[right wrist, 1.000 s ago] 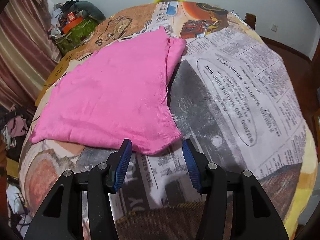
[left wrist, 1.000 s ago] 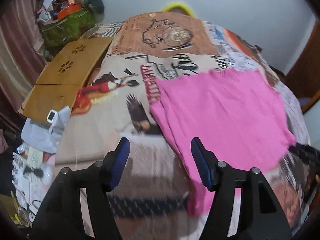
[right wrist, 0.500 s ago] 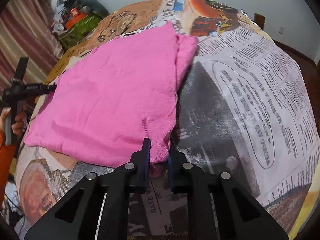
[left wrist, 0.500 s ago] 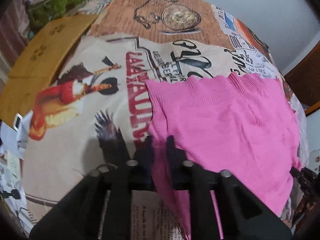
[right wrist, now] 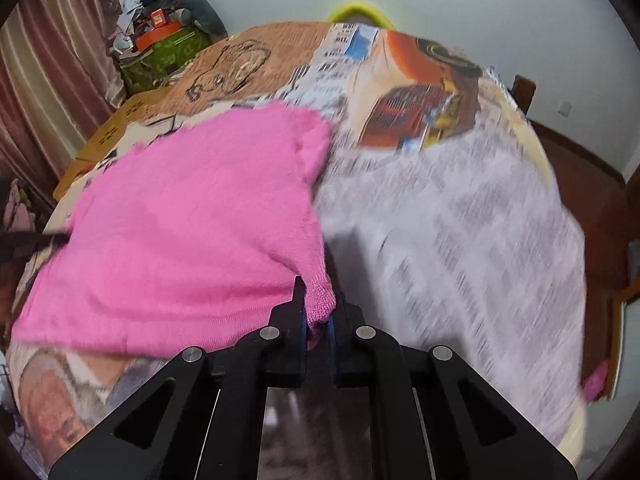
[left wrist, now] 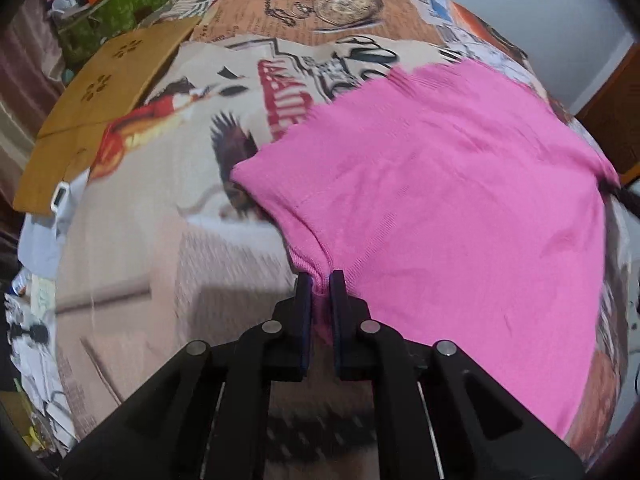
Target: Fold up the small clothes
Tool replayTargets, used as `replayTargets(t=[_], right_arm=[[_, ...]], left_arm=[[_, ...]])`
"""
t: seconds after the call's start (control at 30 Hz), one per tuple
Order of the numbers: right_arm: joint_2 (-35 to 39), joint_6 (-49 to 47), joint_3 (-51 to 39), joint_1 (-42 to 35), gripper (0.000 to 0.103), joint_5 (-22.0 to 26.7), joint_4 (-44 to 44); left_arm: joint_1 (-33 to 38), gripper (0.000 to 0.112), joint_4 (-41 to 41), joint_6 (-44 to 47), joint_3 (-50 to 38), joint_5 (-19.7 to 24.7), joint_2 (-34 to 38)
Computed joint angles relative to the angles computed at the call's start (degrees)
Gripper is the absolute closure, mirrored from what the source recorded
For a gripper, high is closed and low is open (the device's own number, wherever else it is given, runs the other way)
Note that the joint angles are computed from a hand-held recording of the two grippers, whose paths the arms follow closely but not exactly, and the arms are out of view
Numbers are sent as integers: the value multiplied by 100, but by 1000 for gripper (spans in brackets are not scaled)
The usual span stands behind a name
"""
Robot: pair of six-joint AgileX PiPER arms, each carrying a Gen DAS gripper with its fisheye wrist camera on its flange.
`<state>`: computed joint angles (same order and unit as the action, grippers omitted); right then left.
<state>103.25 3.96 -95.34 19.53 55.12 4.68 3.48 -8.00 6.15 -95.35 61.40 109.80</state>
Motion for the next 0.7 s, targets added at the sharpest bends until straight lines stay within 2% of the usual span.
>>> replayTargets(t=[0.27,0.33,0.37,0.43,0.47,0.5,0.57,0.7], right_arm=[[1293,-44,-2126,-34,96,763,-364],[1472,68,-2465,-1,89,964,-547],[1516,111,-2586,-12,83,1058,-596],[1384,221,-2501,-42,73,1068,-537],[1210,225,-2272,-70,66,932,-424],[969,208,-1961,-89,61,783,-295],[594,163,-1491,-73,54,639,-158],[-51,174,-575,29,49,379,182]], left_arm=[[-307,104,-303,-327,774,-87,-672],[-343,103,-322,-352,831,-78,-758],[-371,97,-236,-401,840,-72,-811],[-357,82,-96,-429,847,-102,-897],[-320,70,-29,-454,818,-119,-918],[-276,62,11,-486,792,-144,-945],[-152,59,70,-536,571,-138,-891],[-23,54,261,-513,-159,33,-480]])
